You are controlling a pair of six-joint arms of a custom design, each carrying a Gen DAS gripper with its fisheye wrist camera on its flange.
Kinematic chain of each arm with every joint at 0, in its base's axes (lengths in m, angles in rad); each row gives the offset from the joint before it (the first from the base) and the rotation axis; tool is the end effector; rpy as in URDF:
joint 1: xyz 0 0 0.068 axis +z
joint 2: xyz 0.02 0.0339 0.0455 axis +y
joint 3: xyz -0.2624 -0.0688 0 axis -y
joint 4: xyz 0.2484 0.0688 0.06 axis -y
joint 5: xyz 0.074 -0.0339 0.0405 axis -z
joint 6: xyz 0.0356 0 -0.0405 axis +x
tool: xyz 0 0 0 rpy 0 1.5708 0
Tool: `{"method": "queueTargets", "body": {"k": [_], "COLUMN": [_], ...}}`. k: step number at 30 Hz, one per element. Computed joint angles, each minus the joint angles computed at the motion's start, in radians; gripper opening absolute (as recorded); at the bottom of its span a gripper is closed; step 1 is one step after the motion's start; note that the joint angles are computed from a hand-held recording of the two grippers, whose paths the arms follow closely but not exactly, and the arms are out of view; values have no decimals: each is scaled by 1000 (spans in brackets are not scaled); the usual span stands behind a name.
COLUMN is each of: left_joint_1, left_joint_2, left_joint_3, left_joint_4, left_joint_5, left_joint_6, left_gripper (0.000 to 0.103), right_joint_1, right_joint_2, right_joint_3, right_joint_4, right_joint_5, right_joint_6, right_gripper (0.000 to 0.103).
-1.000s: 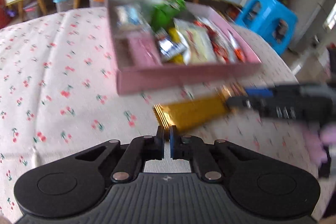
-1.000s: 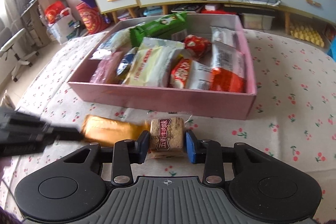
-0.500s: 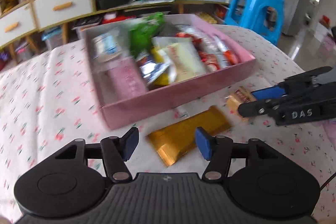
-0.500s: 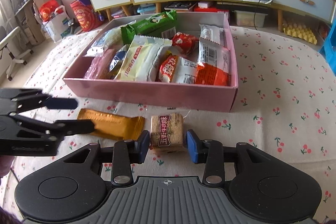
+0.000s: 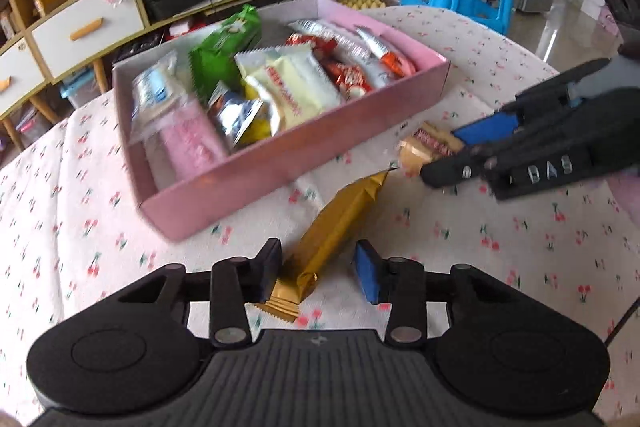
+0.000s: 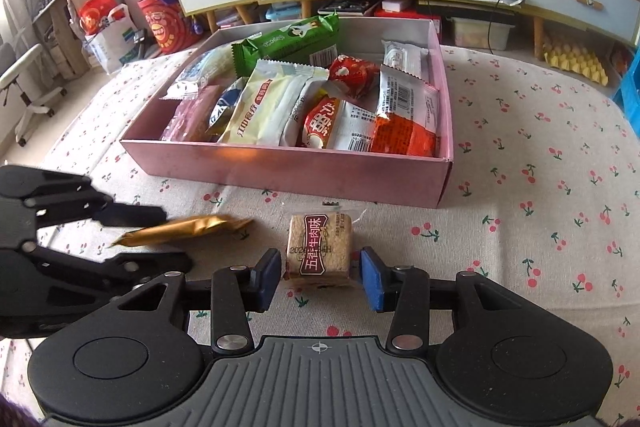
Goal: Organize snacks
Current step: 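Grasp the gold wrapped bar with left tool while right tool grasps square cake packet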
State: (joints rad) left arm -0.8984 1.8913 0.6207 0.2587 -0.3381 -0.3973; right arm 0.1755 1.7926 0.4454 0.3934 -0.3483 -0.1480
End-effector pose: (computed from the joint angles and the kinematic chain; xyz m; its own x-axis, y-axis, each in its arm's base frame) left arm 0.1902 -0.2199 0.0518 -0.7301 0.3310 -0.5978 0.3752 0.9254 0.0541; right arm 0.2475 0.0562 0.0529 -0.7414 -0.2722 -0.6133 -0.4731 0.8603 0.1900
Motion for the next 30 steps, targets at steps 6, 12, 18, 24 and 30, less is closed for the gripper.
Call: {"method": "queueTargets", "body": {"k": [6,12,18,24,30], "left_joint_1": [26,15,20,-6,-10], "left_joint_2": [-66,-40,16,56,40], "left_joint_3": [-73,-79,-45,13,21], "left_joint_4": [19,69,113,85,40], "left_joint_5": [82,35,20,-3,-22], "left_joint_6": [-12,1,41,50,-12], "left_gripper": [37,58,60,58,39], "right_joint_1": [6,2,3,9,21], "right_joint_2": [9,17,42,50,48], "right_joint_3": [8,8,18,22,19], "right_joint_4": [0,9,33,42,47], "right_joint_5": [7,7,3,7,29], "right_joint_6": [5,-6,-20,-32,-40], "right_gripper": [43,52,54,54,49]}}
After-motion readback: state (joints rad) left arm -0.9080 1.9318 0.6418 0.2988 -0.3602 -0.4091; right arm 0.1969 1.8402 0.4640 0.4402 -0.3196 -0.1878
